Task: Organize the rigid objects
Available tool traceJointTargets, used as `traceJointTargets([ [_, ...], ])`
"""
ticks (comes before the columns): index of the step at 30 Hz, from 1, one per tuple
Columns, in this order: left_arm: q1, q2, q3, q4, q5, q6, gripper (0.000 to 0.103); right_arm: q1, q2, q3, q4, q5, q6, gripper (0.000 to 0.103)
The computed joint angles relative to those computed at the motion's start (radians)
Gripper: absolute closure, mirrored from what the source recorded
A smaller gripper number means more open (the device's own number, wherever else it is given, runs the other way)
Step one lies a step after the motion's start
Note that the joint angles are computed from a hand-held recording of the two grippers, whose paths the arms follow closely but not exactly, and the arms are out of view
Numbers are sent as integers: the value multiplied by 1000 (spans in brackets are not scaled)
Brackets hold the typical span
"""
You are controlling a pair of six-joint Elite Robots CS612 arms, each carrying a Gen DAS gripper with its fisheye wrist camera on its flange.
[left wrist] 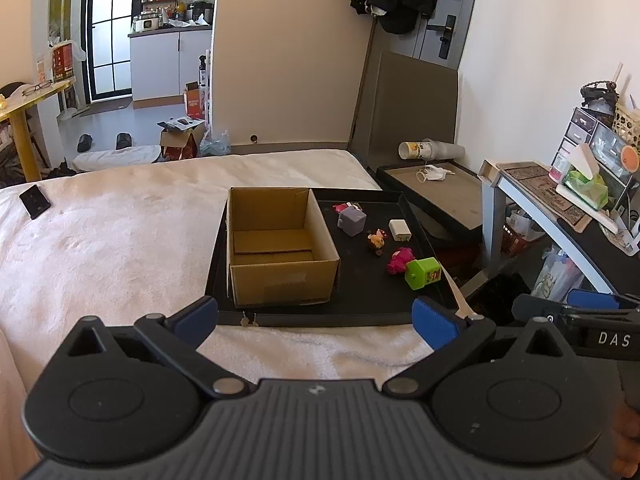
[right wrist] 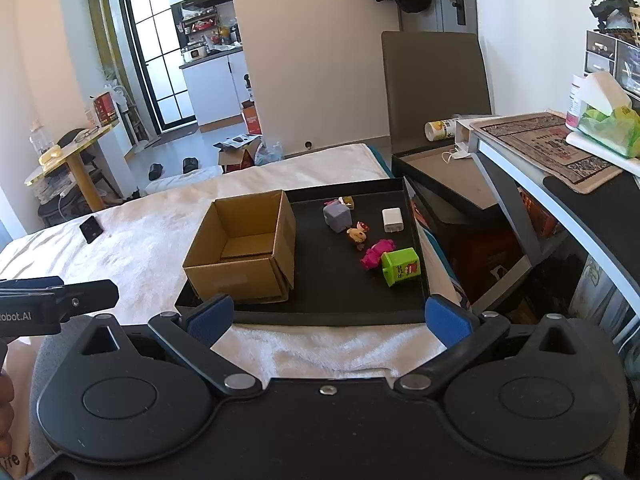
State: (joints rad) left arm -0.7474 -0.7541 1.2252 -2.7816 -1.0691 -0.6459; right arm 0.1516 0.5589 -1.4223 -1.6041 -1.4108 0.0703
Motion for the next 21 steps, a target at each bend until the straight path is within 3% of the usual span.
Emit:
traceJointTargets([
  [21,1,4,-3,-2,-13,-3,0,1,7,-12,13,-19,0,0],
])
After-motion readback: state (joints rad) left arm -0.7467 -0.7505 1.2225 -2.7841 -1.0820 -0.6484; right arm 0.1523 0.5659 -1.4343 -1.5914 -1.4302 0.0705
